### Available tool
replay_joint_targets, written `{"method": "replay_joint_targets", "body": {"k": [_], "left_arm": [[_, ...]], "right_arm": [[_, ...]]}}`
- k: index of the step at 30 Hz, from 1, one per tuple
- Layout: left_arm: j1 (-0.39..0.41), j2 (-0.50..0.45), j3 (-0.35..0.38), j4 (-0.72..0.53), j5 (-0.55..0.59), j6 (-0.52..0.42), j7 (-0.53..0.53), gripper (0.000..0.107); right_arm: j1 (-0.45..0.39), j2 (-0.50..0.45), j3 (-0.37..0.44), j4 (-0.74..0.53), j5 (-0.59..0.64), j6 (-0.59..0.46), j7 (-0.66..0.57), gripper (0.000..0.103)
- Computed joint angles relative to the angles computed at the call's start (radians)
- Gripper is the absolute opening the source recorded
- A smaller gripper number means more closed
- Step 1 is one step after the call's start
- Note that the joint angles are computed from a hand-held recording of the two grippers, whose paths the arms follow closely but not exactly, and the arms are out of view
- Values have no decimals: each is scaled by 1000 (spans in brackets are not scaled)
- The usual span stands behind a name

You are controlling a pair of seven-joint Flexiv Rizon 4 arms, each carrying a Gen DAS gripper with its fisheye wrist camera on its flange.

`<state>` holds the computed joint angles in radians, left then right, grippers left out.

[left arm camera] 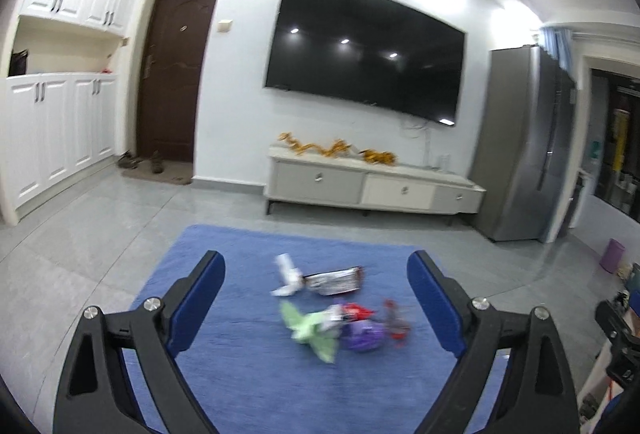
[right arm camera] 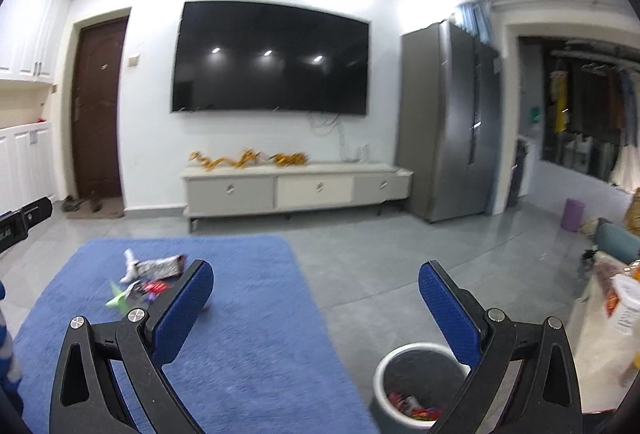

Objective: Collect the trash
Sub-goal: 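Move both open tools back toward the rug, then grasp the green paper with left tool while right tool grasps clear red-printed bag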

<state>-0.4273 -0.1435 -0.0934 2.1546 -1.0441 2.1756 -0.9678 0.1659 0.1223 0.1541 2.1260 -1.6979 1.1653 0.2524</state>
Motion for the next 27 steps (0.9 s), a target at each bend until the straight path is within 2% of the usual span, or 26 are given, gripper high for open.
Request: {"method": "replay_joint_targets", "body": {"k": [2, 5, 7, 9, 12, 13, 15, 18, 19, 23, 24, 27], "left_arm": [[14, -24, 11, -12, -24, -21, 21, 93], [49, -59, 33, -20, -12, -101, 19, 92], [63, -85, 49, -26, 14, -157, 11, 92], [121, -106, 42, -25, 123, -222, -52, 90], [239, -128, -28, -26, 297, -289, -121, 81], [292, -139, -71, -31, 353, -311, -135, 77], [349, -155, -115, -42, 413, -351, -146, 70], [466, -185, -222, -64, 473, -424, -156, 61], [484, -194, -237, -74, 484, -448, -160, 57], [571, -222, -317, -104, 505, -542, -177, 50], [572, -229, -313, -112, 512, -555, -185, 50], [515, -253, -232, -152, 549, -583, -229, 50]], "right_arm": [[4, -59, -17, -37, 1, 61, -9, 103], [11, -163, -38, -102, 18, 150, -15, 103], [5, -211, -49, -126, 7, 215, 7, 95], [7, -274, -57, -162, 57, 271, -30, 84], [20, -352, -69, -208, 123, 325, -75, 74], [29, -384, -72, -227, 171, 342, -113, 72], [50, -425, -83, -248, 257, 369, -186, 66], [75, -488, -69, -286, 411, 389, -331, 65], [81, -505, -64, -296, 447, 395, -367, 65], [72, -582, 17, -353, 646, 373, -558, 60], [73, -596, 30, -367, 680, 360, -591, 59], [75, -626, 58, -395, 768, 334, -668, 58]]}}
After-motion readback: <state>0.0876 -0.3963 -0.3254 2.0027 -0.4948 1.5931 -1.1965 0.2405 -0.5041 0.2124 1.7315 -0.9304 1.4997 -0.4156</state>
